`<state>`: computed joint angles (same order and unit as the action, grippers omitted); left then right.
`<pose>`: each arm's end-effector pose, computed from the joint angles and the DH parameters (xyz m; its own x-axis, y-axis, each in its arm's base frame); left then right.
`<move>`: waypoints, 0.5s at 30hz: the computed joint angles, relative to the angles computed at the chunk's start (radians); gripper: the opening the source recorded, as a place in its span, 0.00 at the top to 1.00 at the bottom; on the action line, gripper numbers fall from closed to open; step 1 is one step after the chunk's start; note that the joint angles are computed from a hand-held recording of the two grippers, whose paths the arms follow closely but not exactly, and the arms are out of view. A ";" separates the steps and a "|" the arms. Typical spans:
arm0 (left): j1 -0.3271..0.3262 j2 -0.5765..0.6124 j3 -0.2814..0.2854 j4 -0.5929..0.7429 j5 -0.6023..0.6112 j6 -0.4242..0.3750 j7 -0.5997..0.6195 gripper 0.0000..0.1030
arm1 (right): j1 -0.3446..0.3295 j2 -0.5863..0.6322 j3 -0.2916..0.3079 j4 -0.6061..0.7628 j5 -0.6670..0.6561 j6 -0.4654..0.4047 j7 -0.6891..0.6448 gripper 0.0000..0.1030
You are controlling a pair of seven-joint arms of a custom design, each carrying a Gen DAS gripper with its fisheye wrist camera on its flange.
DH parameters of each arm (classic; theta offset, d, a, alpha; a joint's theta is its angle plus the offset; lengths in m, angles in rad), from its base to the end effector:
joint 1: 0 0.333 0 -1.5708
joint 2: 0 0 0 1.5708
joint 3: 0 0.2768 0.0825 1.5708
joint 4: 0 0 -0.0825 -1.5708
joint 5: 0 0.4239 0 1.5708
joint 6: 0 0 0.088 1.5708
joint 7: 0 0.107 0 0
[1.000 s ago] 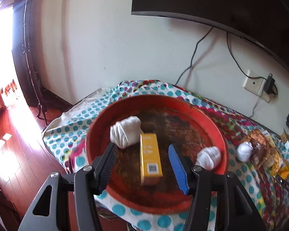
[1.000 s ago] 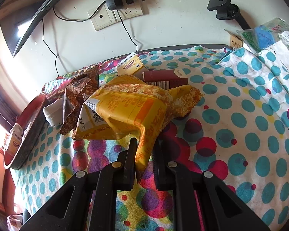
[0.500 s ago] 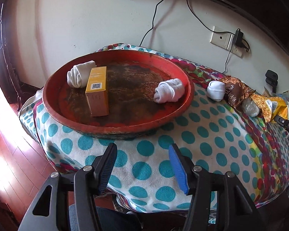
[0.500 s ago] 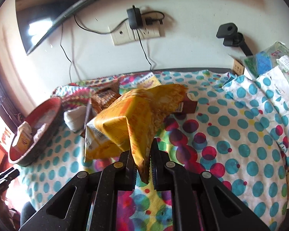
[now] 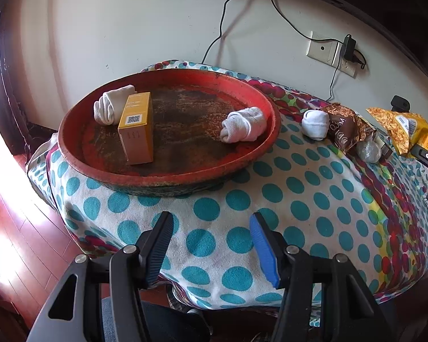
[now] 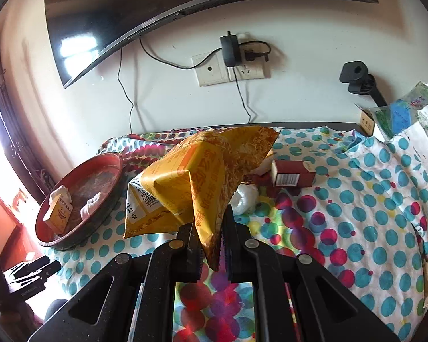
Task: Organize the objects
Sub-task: 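Carry the yellow snack bag into the red tray and release it with the right gripper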
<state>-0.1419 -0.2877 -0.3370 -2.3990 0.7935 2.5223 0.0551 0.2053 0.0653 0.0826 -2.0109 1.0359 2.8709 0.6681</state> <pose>0.4672 -0.2497 0.4000 0.4075 -0.9091 0.0866 -0.6477 -0.3545 -0.6744 0.6236 0.1336 0.4344 0.3817 -0.8937 -0.2358 -0.6270 -0.0629 -0.7765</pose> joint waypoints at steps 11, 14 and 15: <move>-0.010 -0.003 -0.001 0.006 0.021 -0.032 0.004 0.45 | 0.048 0.083 0.060 0.092 -0.137 -0.013 0.099 0.90; -0.006 -0.016 -0.009 0.004 0.042 -0.050 -0.003 0.45 | 0.058 0.106 0.074 0.123 -0.186 -0.014 0.129 0.90; -0.004 -0.023 -0.012 0.001 0.050 -0.057 -0.009 0.45 | 0.060 0.115 0.080 0.136 -0.201 -0.017 0.138 0.90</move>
